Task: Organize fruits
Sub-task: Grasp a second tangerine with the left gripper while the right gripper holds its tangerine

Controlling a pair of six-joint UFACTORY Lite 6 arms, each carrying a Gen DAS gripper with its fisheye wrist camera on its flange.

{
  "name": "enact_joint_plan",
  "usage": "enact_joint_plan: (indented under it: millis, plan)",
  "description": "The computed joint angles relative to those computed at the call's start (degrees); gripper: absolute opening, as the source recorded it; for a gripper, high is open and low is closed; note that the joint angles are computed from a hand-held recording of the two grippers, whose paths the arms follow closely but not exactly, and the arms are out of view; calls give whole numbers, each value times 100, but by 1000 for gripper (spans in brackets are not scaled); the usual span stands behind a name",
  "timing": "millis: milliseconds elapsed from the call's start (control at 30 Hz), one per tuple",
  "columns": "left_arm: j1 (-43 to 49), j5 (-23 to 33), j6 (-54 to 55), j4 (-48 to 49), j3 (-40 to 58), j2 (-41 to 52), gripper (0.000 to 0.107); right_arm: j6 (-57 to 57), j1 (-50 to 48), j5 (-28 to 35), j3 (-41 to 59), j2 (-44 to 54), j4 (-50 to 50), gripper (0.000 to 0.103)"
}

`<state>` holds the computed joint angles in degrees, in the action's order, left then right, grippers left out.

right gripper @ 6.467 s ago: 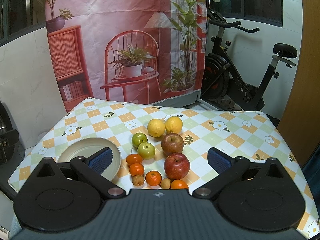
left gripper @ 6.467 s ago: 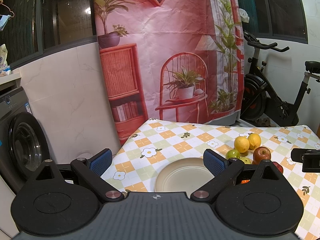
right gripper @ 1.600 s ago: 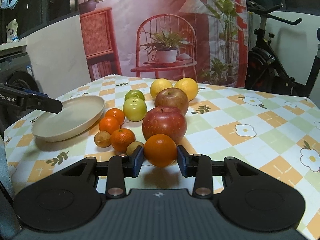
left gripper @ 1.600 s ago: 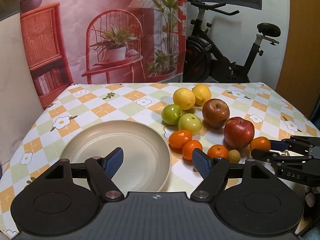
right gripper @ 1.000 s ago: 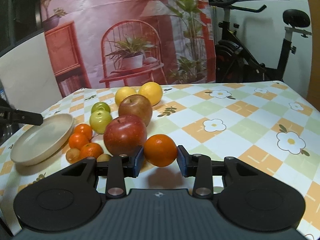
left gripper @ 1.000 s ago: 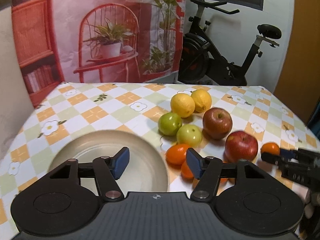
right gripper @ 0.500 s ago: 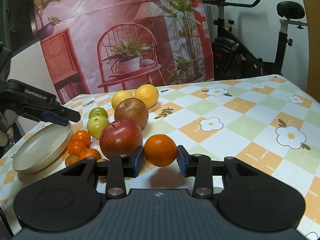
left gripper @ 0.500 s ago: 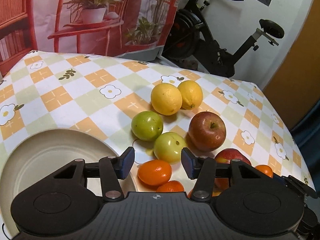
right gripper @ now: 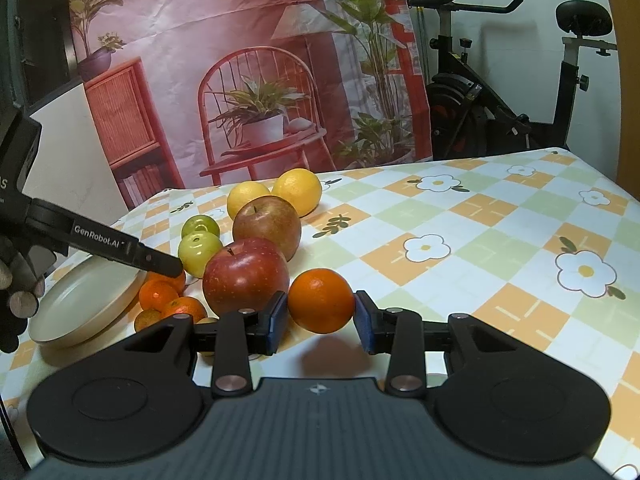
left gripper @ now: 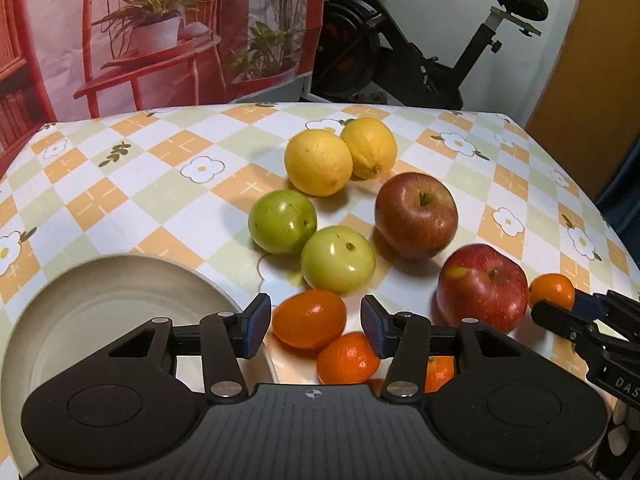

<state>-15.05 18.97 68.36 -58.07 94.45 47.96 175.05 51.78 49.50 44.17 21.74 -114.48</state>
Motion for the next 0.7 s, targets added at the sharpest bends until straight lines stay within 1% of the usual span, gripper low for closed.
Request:
enact_joint_plan:
  millis: [100,233,300,367,433,467,500,633,700]
  plan:
    - [-46,-128,233,-158,-132,-68,53,-3,-2,0,-1,-1,-2,39]
    - [-112,-253,145,-21,-131,-64,53,0,0,-3,2,2,-4,39]
    - [-187,-396,-110,297,-107,-51,53,4,-3,-2,-3,-2,-6,39]
    - [-269,-472,-761,946,5,11,53,10,-4,-4,-5,-2,-10,39]
    - [-337,-590,-1125,1350,15,23,50,13,6,-6,-7,-4,-5,39]
    - [-366,-692,-1121,1402,-48,-9,46,9,10,-2,-8,-4,2,39]
    - [-378,-746,-1006,1362,-109,-49,45,15,9,0,-11,-6,-3,39]
    - [-309,-743,13,367,-373,-209,44,31,6,-5,-10,-4,-14,39]
    - [-280,-712,307,11,-448,-264,44,26,6,-10,3,7,-16,39]
